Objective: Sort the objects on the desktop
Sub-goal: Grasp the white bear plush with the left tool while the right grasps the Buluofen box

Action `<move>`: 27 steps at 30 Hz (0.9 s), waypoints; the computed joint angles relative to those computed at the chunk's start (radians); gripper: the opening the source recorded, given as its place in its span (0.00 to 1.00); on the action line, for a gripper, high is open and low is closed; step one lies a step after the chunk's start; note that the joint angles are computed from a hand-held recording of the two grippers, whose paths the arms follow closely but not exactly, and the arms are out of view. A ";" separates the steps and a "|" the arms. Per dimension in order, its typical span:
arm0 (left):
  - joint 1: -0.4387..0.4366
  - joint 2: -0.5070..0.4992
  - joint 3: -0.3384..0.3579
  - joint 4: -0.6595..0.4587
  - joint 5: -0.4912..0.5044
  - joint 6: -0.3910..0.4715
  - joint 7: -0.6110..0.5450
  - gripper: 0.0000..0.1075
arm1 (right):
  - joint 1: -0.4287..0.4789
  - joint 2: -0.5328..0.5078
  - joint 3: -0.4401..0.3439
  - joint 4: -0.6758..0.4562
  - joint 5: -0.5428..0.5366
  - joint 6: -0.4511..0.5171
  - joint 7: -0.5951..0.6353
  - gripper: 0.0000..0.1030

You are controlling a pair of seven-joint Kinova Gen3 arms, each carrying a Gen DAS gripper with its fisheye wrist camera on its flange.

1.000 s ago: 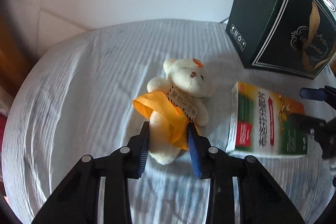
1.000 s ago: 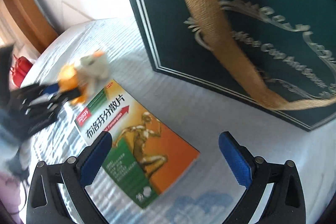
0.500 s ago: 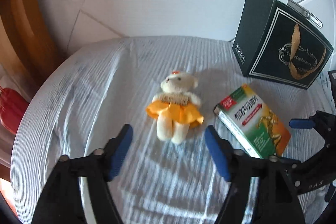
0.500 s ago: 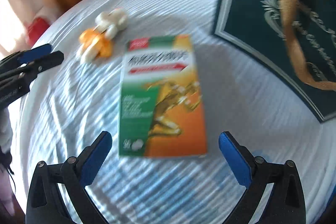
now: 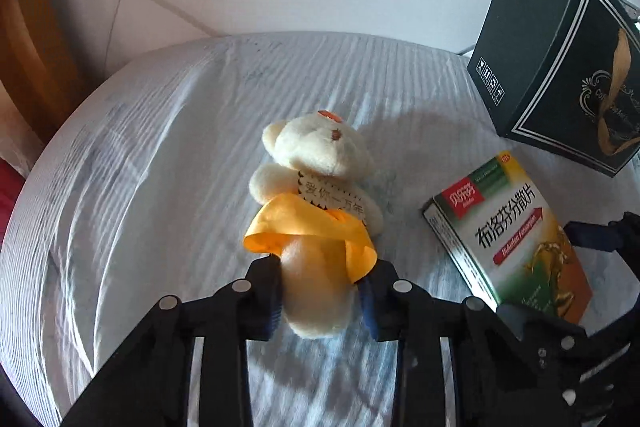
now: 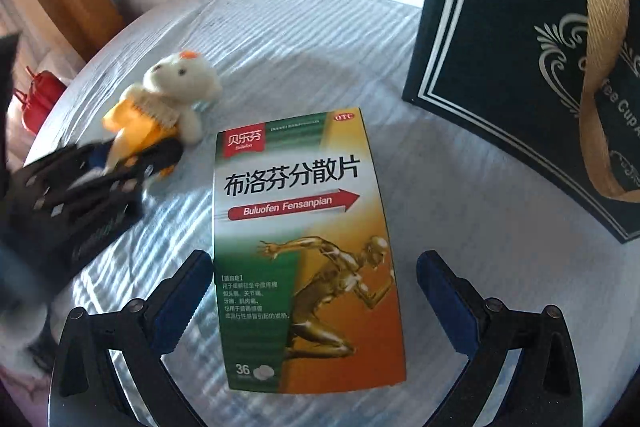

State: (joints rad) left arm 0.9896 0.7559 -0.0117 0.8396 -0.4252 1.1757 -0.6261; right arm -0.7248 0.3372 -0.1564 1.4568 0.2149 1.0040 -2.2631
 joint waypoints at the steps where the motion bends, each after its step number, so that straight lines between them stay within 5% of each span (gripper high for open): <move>1: 0.009 -0.014 -0.005 0.020 0.000 0.003 0.020 0.28 | -0.008 0.011 0.011 -0.018 0.006 0.009 0.005 1.00; 8: 0.080 -0.139 -0.006 0.203 -0.072 0.001 0.200 0.26 | -0.043 0.050 0.011 -0.082 0.020 0.097 -0.009 1.00; 10: 0.093 -0.169 0.007 0.242 -0.099 0.000 0.235 0.26 | -0.050 0.051 0.015 -0.072 0.034 0.098 -0.038 0.86; 12: 0.105 -0.204 0.022 0.284 -0.123 -0.007 0.278 0.25 | -0.089 0.026 0.032 -0.053 0.079 0.107 -0.085 0.85; 17: 0.155 -0.283 0.068 0.370 -0.186 0.001 0.403 0.23 | -0.123 -0.123 -0.020 0.049 0.145 0.087 -0.176 0.84; 23: 0.207 -0.360 0.138 0.428 -0.249 0.035 0.520 0.20 | -0.241 -0.191 -0.121 0.022 0.336 0.209 -0.375 0.84; 27: 0.204 -0.404 0.194 0.483 -0.237 0.034 0.556 0.21 | -0.300 -0.216 -0.178 0.021 0.368 0.304 -0.489 0.84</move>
State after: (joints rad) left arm 1.1933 0.3521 0.1819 1.3225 -0.6626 1.2097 -0.0697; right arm -1.0249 0.1211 -0.3342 1.4779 0.5825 1.3079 -2.7522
